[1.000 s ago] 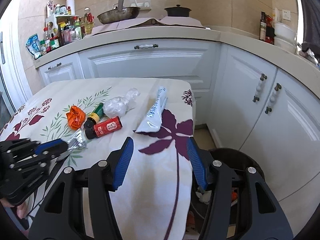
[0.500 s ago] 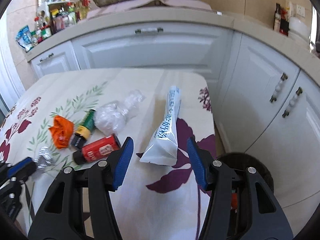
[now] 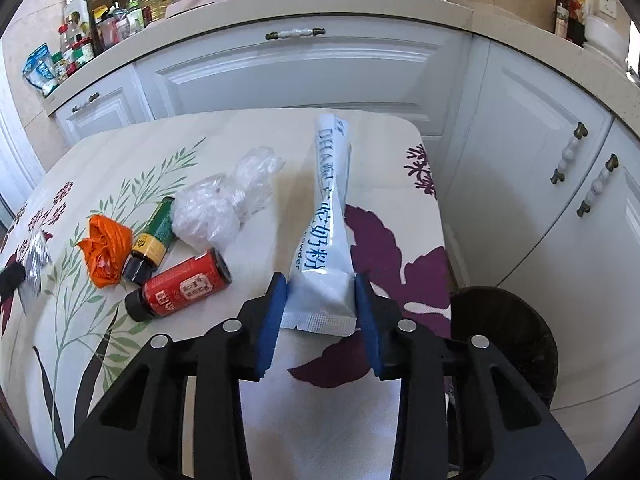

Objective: Collect trash
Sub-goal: 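Grasp the white printed tube with the right gripper while the left gripper holds the foil, then carry the foil packet and white tube over the black bin and open both grippers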

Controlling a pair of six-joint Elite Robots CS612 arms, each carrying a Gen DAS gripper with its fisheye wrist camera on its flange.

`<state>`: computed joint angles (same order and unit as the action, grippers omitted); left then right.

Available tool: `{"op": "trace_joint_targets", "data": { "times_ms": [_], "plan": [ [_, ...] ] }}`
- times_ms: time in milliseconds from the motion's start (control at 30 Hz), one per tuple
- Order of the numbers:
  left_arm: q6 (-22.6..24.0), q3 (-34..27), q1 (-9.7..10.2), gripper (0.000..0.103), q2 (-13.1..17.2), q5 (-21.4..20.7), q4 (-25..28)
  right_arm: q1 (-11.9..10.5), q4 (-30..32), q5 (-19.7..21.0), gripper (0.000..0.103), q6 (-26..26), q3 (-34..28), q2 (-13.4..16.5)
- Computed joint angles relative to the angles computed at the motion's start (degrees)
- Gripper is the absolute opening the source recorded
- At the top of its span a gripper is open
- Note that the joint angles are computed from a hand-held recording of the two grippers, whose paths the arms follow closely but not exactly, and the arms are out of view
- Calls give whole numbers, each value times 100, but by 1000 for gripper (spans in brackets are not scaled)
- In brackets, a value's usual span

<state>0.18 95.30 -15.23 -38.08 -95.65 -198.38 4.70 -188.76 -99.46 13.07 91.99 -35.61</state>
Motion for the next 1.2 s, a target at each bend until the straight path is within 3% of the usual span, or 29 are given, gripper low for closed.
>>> {"op": "trace_joint_targets", "data": {
  "times_ms": [600,800,1200],
  "plan": [
    [4,295,-95,11,-170,-42,-404,94,-1944,-146,21,-107,1039,-367],
    [76,457,-160,11,-265,-63,-579,101,-2246,-70,13,-54,1266,-436],
    [103,701,-234,11,-394,-115,-873,201,-2877,-263,11,-166,1532,-494]
  ]
}}
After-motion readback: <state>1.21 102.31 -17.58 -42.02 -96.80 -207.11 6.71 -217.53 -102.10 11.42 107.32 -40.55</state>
